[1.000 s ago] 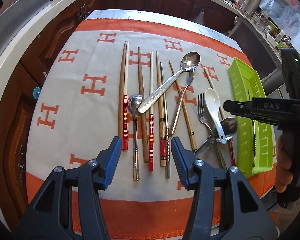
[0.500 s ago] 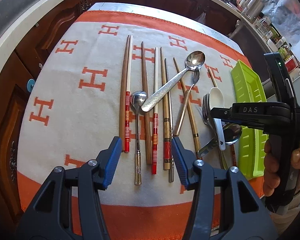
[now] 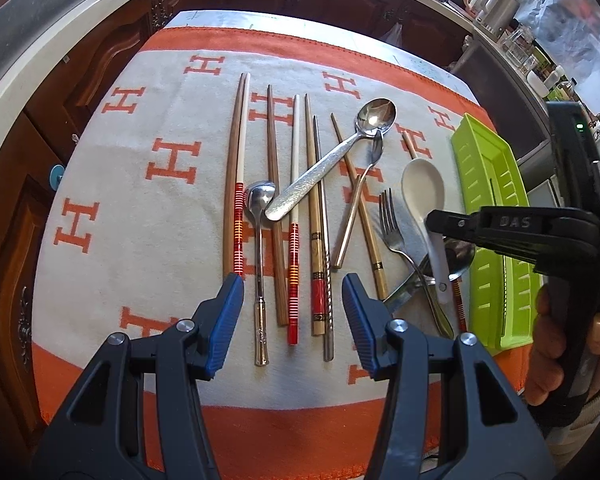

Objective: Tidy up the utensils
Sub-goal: 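Grasp the white ceramic spoon by its handle with the right tool, then carry the white spoon into the green tray and open the right tool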

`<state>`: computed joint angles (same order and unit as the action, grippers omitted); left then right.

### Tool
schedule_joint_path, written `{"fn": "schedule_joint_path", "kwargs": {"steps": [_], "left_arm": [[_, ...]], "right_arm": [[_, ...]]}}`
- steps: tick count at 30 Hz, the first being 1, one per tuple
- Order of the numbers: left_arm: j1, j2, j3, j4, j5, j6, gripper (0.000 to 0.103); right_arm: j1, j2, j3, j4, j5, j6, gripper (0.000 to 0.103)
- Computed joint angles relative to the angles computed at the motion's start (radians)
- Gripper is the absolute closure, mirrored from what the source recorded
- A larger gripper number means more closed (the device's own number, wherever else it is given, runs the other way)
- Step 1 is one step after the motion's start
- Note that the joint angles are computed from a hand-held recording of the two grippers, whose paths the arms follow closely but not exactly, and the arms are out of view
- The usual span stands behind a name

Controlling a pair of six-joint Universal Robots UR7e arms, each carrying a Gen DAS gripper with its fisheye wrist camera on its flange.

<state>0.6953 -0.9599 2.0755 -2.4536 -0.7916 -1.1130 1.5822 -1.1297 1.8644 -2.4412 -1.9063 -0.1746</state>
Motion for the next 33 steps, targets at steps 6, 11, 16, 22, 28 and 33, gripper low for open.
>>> {"fn": "schedule_joint_path", "kwargs": {"steps": [6,11,16,22,28,33], "left_arm": [[-0.009,0.014,-0.021,0.006,-0.016,0.02,0.055],[-0.011,0.031,-0.049,0.001,-0.034,0.052,0.055],[0.003,0.061,-0.094,-0.033,-0.07,0.109,0.053],[0.026,0.134,-0.18,-0.063,-0.12,0.216,0.053],[0.058,0.206,-0.264,-0.022,-0.166,0.272,0.053],[0.086,0.224,-0.27,-0.052,-0.209,0.236,0.053]], "right_arm": [[-0.032,-0.099,0.02,0.017,0.102,-0.014,0.101],[-0.065,-0.181,0.044,0.007,0.135,-0.032,0.101],[-0.106,-0.247,0.074,-0.024,0.123,-0.052,0.1],[-0.158,-0.267,0.089,-0.042,0.091,-0.057,0.1],[-0.176,-0.248,0.093,-0.049,0.062,-0.07,0.1],[-0.176,-0.229,0.102,-0.05,0.031,-0.072,0.095]]}}
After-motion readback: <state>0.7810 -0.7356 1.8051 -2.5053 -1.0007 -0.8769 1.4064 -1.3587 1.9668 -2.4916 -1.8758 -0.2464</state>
